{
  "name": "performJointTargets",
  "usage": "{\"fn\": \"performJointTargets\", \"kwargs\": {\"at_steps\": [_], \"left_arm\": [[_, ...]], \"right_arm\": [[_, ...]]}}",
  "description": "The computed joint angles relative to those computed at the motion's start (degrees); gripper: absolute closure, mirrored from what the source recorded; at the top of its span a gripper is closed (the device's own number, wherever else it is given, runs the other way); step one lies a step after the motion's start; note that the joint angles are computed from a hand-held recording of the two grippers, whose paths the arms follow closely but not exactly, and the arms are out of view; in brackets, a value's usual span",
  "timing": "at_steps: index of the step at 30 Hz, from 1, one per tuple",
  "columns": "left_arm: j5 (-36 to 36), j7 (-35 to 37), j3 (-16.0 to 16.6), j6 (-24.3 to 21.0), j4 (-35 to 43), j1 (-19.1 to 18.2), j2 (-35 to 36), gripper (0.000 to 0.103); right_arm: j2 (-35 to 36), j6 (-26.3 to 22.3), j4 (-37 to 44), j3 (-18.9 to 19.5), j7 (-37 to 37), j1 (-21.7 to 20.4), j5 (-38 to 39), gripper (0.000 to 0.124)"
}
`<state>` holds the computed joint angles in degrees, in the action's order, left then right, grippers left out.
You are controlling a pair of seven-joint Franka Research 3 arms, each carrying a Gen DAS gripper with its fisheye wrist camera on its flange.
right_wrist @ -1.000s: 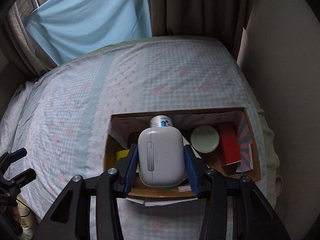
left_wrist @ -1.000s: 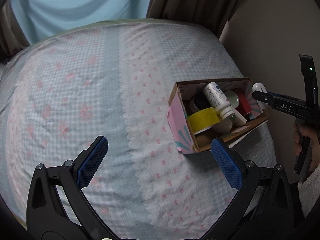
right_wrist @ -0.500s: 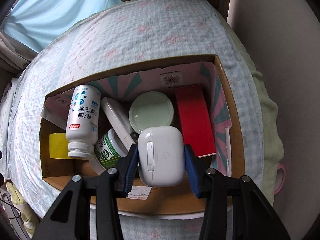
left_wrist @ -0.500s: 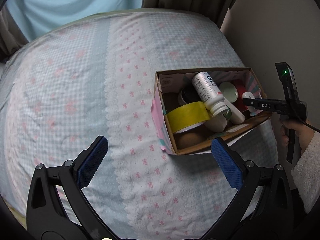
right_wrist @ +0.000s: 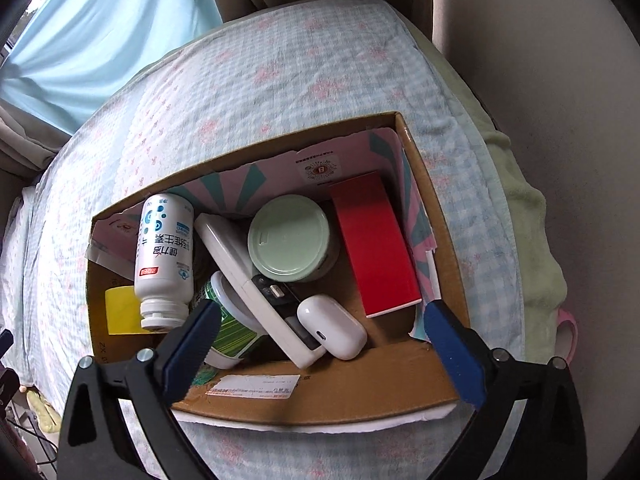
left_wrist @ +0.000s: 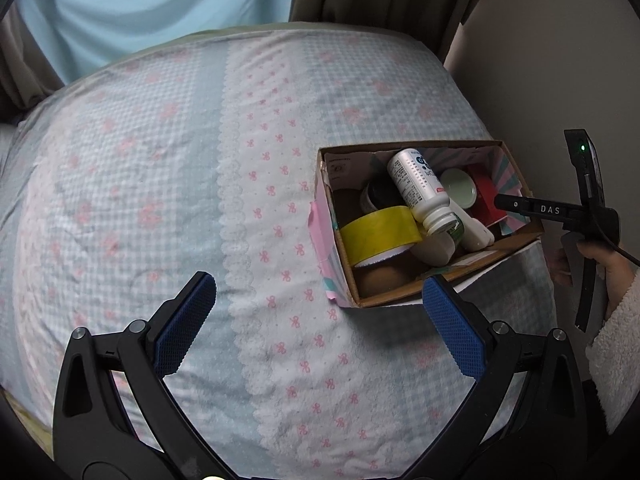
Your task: Organize rigid objects
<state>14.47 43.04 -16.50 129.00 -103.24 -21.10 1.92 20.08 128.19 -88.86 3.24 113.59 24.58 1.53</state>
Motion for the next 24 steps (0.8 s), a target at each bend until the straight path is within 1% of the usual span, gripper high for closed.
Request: {"fn": "performJointTargets", "kwargs": {"at_steps": [5,6,8,11,14,16,20,23,24], "left_arm": [[0.08,0.80,0.34,0.93,-2.53,0.57,-3.59,0.001],[0.36,1.20,0.36,0.63,-2.79,0.71,-4.38,0.001],[0.89,2.06,0.49,-0.59,-3.26,1.11,-6.39,0.001],[0.12,3.72,1.13,-1.82,-4.35,2.04,-10.43,0.001],[-2.48,6.50,2.08,-4.69,-3.43,2.98,-13.21,0.001],[-1.67,6.76,2.06,-6.01,-3.11,3.84,-15.57,0.001],[-0.33,7.05,2.13,-5.96,-3.31,5.25,-21.06,0.001],[1.38,5.65,1.66,-6.26,-3.75,6.63,-25.22,0.001],[2.24,5.03,1.29,-6.90,-3.79,7.18,-26.40,0.001]], "right_arm": [[-3.16,-0.05,-2.16,0.21,2.80,1.28,-1.65,0.023],[-3.51,-0.66,-1.77,0.36,3.50,1.60,-2.09,0.023],[-3.98,-3.46,0.21,0.95,5.09,2.41,-2.42,0.023],[-4.67,-5.96,4.05,2.50,4.46,3.93,-2.50,0.023],[-4.19,-8.66,10.47,3.17,6.27,7.42,-6.79,0.023],[-3.06,-10.78,16.07,3.27,9.29,9.80,-9.04,0.023],[0.37,-15.00,28.14,2.69,15.13,15.07,-14.15,0.023],[3.67,-19.04,37.24,1.54,16.96,19.67,-18.50,0.023],[4.09,-19.41,38.69,1.14,17.06,20.97,-19.57,0.023]]}}
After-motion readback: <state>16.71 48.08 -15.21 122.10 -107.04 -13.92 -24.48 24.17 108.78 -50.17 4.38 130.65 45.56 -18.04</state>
